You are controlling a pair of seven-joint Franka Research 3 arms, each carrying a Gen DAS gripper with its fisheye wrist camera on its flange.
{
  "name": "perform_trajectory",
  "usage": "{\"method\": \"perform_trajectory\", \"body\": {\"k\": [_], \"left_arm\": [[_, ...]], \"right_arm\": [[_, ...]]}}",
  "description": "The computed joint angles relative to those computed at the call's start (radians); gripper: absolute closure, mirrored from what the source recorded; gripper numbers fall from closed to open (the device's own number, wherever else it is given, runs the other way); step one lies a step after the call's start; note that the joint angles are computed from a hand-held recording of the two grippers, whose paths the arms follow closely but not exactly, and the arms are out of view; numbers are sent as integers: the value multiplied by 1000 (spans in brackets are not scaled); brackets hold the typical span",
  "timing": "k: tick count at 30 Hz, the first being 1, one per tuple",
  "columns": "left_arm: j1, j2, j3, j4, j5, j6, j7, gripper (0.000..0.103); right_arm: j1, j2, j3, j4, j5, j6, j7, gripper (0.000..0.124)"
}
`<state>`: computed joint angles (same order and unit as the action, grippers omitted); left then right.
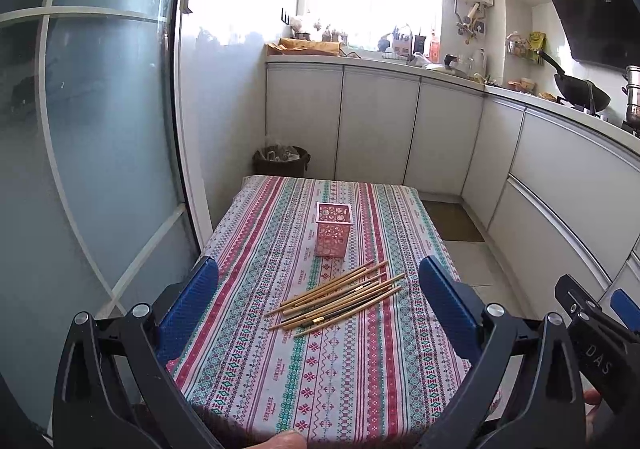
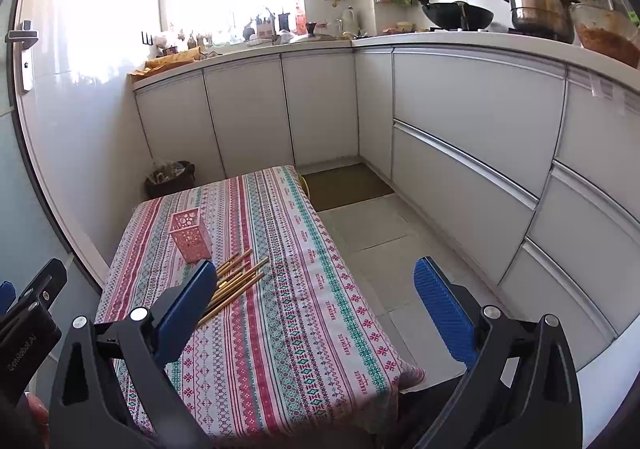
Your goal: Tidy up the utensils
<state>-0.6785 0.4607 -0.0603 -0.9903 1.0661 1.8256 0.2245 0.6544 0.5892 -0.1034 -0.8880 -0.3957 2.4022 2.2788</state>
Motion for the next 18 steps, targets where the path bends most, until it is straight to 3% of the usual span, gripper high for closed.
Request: {"method": "perform_trajectory", "body": {"k": [18], "left_arm": [[1,-6,-6,-9,-2,6,-2,7]], "right_arm": [[-6,15,6,29,22,-23,-17,28]]}}
